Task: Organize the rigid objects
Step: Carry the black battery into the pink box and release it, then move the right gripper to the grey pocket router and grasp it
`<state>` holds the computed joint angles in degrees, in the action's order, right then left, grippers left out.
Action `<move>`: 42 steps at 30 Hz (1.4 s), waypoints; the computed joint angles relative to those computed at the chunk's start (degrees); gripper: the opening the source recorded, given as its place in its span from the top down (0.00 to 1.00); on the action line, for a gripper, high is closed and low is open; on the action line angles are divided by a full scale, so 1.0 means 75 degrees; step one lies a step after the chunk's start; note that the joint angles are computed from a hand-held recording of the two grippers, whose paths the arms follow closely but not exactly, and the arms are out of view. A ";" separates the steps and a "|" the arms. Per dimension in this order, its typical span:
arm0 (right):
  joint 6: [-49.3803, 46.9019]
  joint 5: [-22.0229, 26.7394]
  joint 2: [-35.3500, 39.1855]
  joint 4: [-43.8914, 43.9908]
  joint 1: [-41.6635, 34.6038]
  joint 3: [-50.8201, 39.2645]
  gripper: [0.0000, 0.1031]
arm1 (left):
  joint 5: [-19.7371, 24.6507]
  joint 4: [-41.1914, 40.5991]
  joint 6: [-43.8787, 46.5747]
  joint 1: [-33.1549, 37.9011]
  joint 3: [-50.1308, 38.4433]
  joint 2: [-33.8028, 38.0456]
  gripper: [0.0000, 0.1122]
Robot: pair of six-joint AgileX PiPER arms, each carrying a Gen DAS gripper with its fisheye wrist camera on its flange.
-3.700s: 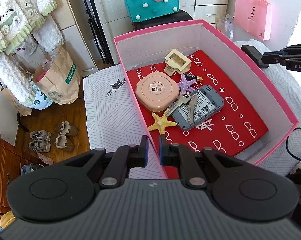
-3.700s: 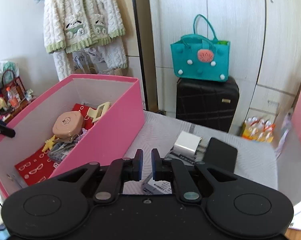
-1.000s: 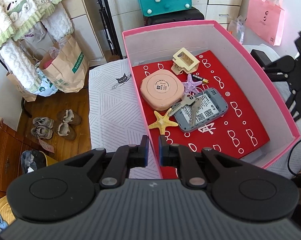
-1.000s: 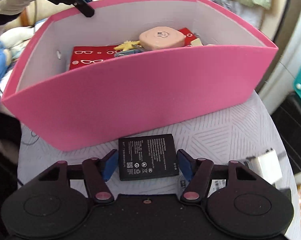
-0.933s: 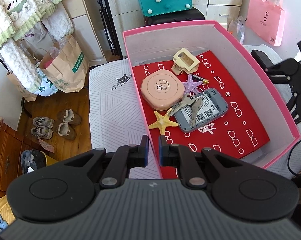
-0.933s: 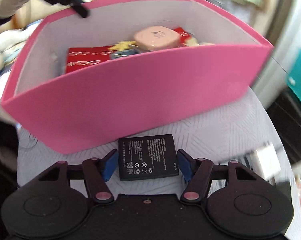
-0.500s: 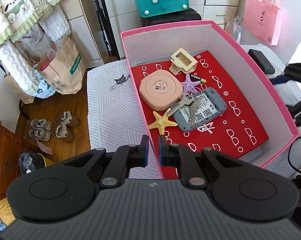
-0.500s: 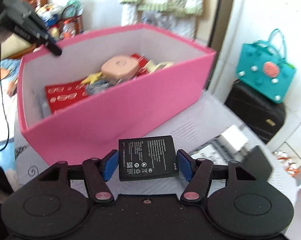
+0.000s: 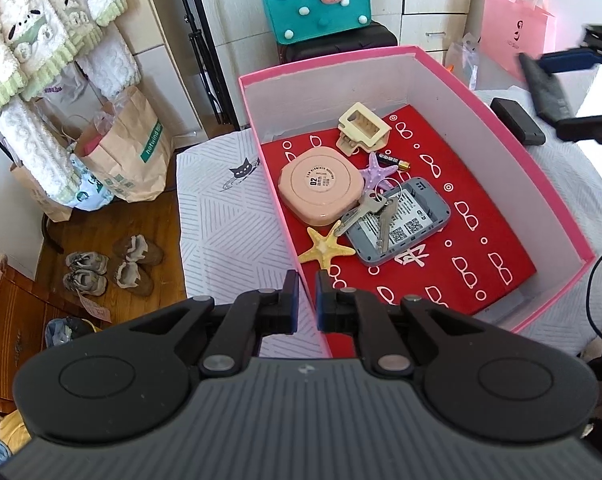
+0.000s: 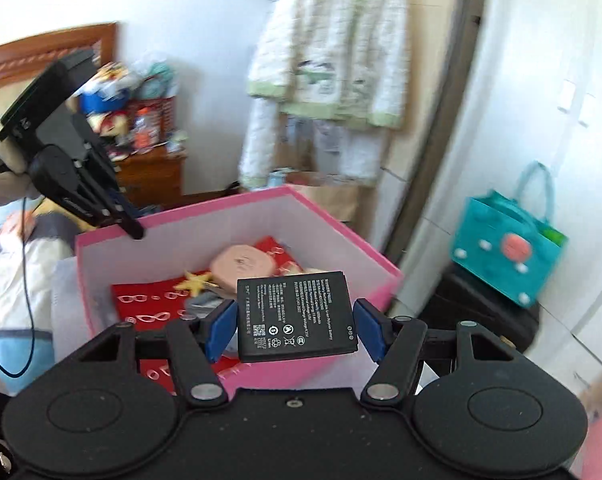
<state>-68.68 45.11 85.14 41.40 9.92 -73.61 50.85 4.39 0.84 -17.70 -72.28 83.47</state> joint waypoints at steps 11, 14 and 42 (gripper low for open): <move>0.2059 0.1517 0.2792 -0.4137 0.1751 -0.3342 0.33 | -0.0320 -0.0150 -0.0027 0.0116 0.0300 -0.0213 0.94; 0.2385 0.2099 0.3256 -0.4898 0.1966 -0.3901 0.33 | -0.0345 -0.0265 0.0073 0.0171 0.0311 -0.0224 0.94; -0.0316 -0.2356 -0.0757 0.2838 -0.1293 0.3306 0.33 | -0.0733 -0.1761 0.1989 0.0890 0.0643 -0.0335 0.93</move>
